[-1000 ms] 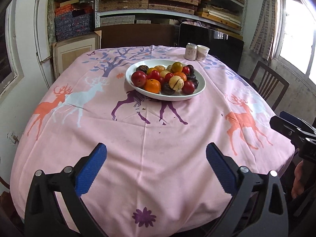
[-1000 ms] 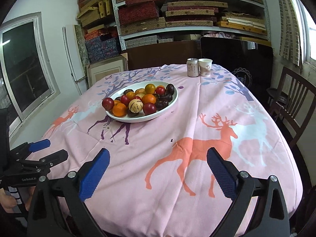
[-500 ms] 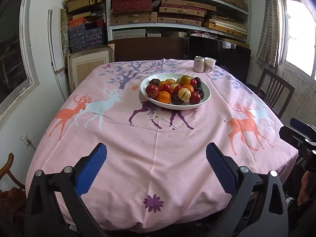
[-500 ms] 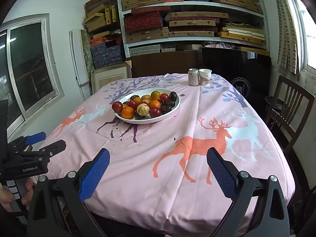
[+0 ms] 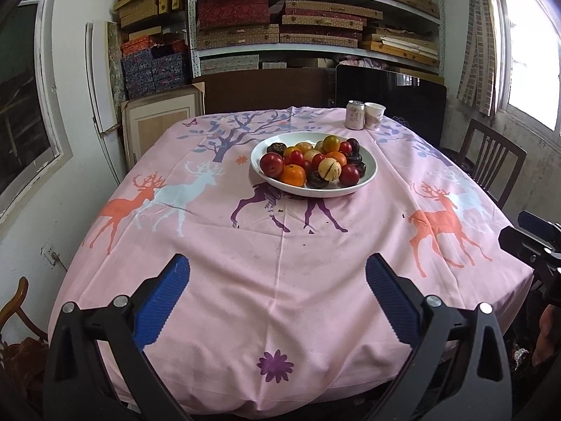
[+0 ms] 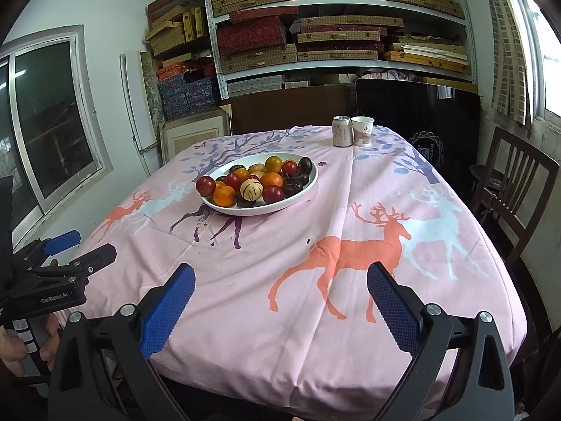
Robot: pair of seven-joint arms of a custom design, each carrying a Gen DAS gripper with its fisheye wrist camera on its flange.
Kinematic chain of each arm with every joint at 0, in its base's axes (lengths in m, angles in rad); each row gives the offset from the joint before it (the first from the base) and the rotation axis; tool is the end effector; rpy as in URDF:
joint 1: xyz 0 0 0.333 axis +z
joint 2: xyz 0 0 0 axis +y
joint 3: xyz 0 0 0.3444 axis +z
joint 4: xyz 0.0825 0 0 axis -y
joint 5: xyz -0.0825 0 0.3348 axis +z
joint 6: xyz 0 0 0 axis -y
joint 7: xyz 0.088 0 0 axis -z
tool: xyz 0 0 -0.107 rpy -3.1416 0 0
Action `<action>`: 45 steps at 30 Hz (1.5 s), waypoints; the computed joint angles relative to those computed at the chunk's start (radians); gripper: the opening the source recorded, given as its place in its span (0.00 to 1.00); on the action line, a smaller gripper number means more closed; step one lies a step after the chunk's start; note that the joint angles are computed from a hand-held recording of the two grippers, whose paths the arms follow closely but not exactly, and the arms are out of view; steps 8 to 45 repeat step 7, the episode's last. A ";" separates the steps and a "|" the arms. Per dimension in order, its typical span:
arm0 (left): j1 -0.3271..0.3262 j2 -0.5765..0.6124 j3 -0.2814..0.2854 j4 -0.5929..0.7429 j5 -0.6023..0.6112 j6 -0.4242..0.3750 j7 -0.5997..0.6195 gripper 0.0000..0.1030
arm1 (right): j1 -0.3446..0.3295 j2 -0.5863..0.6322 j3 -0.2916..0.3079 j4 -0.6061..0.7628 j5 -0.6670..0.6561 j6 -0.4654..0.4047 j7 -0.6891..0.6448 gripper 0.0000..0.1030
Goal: Organize fruits
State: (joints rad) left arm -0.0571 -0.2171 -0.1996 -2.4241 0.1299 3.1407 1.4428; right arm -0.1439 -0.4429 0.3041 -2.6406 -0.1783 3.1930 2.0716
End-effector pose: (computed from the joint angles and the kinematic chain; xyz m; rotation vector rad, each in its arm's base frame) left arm 0.4437 -0.1360 0.5584 -1.4387 1.9015 -0.9129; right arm 0.3780 0.0960 0.5534 -1.5046 1.6920 -0.7508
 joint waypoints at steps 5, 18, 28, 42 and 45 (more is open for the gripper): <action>0.016 0.004 -0.009 0.007 0.009 -0.014 -0.019 0.95 | 0.007 -0.002 -0.006 -0.001 0.004 -0.008 0.002 0.96; 0.010 0.006 -0.002 0.008 0.005 -0.016 -0.020 0.95 | 0.009 -0.003 -0.008 -0.001 0.004 -0.011 0.002 0.96; 0.010 0.006 -0.002 0.008 0.005 -0.016 -0.020 0.95 | 0.009 -0.003 -0.008 -0.001 0.004 -0.011 0.002 0.96; 0.010 0.006 -0.002 0.008 0.005 -0.016 -0.020 0.95 | 0.009 -0.003 -0.008 -0.001 0.004 -0.011 0.002 0.96; 0.010 0.006 -0.002 0.008 0.005 -0.016 -0.020 0.95 | 0.009 -0.003 -0.008 -0.001 0.004 -0.011 0.002 0.96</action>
